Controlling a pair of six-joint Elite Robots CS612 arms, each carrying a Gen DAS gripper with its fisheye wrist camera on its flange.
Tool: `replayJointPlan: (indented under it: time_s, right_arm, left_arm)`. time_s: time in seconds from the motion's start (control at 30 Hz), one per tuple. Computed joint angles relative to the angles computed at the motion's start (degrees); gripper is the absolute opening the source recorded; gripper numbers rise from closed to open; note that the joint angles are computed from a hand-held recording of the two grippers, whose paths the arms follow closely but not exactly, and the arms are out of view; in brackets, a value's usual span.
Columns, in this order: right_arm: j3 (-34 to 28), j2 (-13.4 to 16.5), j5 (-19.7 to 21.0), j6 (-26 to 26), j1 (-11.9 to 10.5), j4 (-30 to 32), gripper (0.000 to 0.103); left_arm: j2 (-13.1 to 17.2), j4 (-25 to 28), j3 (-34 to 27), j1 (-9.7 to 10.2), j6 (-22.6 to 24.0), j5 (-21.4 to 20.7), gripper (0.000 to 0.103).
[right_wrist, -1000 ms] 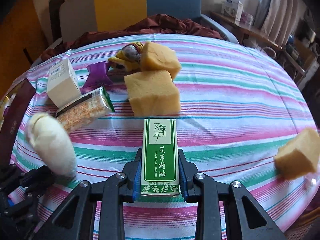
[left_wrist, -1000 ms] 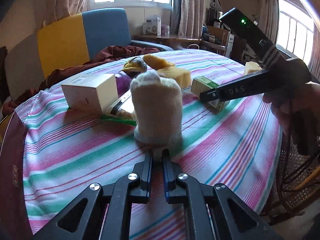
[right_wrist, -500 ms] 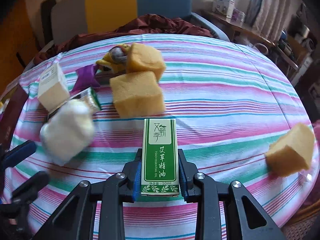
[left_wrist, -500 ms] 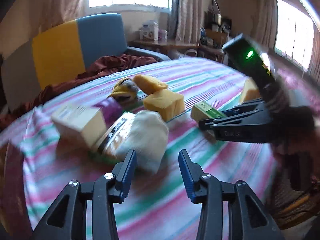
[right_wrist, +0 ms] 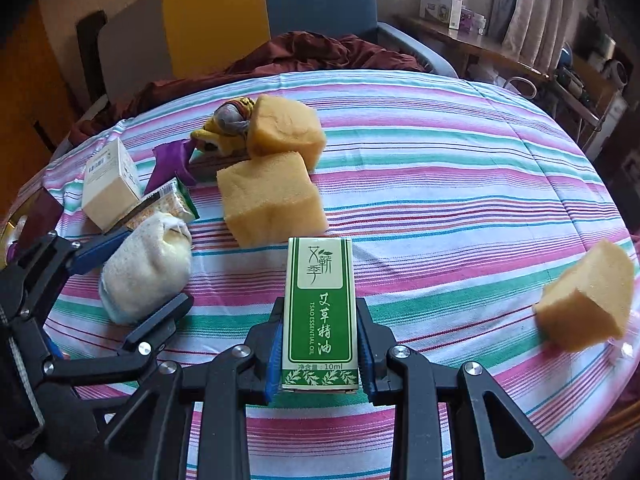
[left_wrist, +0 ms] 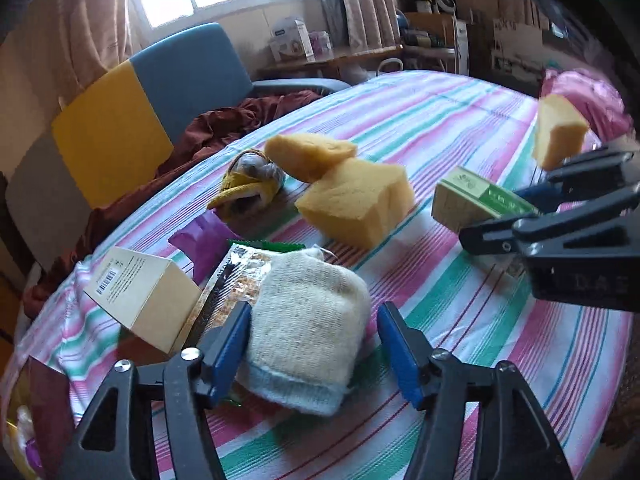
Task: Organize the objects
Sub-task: 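Carry the knitted bundle toward the gold tray with the left tool while right carries the box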
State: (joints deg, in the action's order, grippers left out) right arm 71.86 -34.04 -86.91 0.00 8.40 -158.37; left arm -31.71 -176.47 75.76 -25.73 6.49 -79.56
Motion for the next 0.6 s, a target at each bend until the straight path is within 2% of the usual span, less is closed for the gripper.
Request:
replayJointPlan:
  time_s: [0.13,0.3,0.43,0.6]
  right_arm:
    - [0.21,-0.08,0.15,0.08,0.02,-0.04,0.031]
    - [0.54,-0.19,0.3,-0.16,0.01,-0.99,0.031]
    - [0.74,-0.21,0.86,-0.98,0.09,-2.37,0.031]
    - [1.18,-0.25,0.79,-3.71,0.62,-4.72,0.031]
  left_arm:
    - [-0.29,-2.66,1.02,0.77,-1.36,-3.74,0.057]
    - [-1.34,-10.21,5.08,0.01,1.05,-2.85,0.057]
    - [-2.6,-13.44,8.2,-0.38,1.78,-2.89,0.057]
    - [-4.82,-14.49,12.0,0.39,-2.9,-6.29,0.057]
